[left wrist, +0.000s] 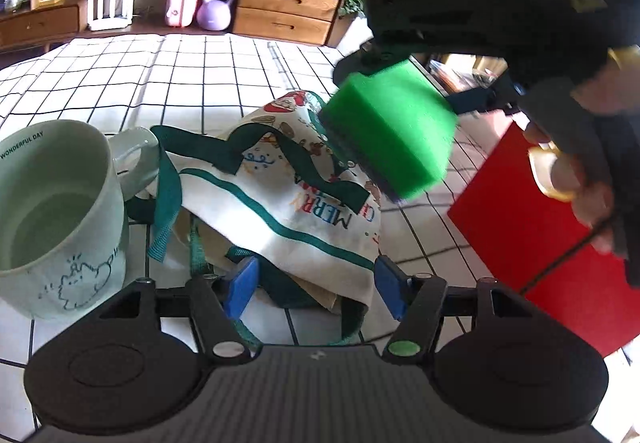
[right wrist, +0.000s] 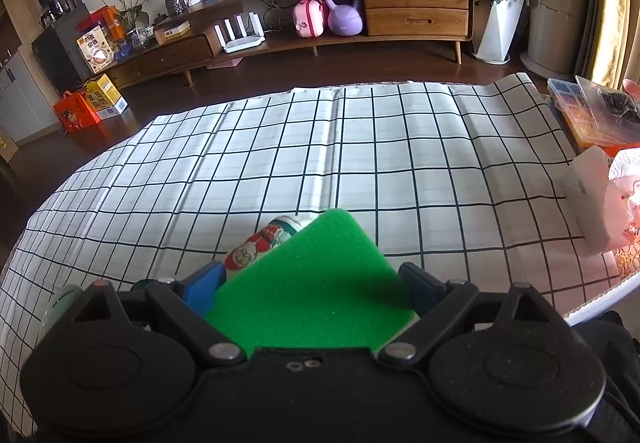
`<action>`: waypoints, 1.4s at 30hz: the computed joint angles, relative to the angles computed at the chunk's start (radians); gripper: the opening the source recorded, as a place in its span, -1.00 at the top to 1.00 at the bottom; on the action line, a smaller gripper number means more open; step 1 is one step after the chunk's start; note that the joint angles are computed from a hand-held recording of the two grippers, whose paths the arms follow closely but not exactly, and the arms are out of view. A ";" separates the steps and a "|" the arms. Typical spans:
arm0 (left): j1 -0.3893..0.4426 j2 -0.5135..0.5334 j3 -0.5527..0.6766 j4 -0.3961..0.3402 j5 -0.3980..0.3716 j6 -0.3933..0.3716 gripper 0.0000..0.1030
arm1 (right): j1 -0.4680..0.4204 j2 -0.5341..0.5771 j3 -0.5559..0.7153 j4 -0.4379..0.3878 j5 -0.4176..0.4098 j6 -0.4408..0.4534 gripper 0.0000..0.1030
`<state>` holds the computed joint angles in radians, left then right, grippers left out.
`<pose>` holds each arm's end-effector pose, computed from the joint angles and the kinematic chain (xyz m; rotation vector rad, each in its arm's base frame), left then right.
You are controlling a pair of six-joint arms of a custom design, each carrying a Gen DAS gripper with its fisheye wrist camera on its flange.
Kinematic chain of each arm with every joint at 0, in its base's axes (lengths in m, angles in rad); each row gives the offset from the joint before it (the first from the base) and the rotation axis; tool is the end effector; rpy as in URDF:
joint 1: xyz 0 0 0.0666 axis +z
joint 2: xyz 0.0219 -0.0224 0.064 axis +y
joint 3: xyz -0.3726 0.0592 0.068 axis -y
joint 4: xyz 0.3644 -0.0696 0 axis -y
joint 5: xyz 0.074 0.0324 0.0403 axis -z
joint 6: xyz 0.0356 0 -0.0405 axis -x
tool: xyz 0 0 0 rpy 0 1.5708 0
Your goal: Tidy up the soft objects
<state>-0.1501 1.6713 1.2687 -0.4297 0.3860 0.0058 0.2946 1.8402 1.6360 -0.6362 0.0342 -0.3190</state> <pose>0.5260 -0.0935 0.2725 0.3516 2.3640 -0.5362 0.5903 0.1774 0.3160 0.0454 2.4243 0.2405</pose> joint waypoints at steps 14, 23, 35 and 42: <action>-0.002 -0.039 -0.034 0.036 0.032 -0.036 0.88 | 0.001 -0.095 -0.081 0.051 -0.009 0.011 -0.79; 0.009 -0.105 -0.077 -0.009 0.077 -0.130 0.88 | -0.011 -0.240 -0.197 0.062 0.002 0.052 -0.79; -0.016 -0.086 -0.048 0.047 -0.010 -0.070 -0.56 | -0.056 -0.343 -0.308 0.111 -0.028 0.053 -0.80; -0.047 0.045 0.216 -0.062 -0.042 -0.078 -0.70 | -0.078 -0.346 -0.322 0.136 -0.049 0.044 -0.79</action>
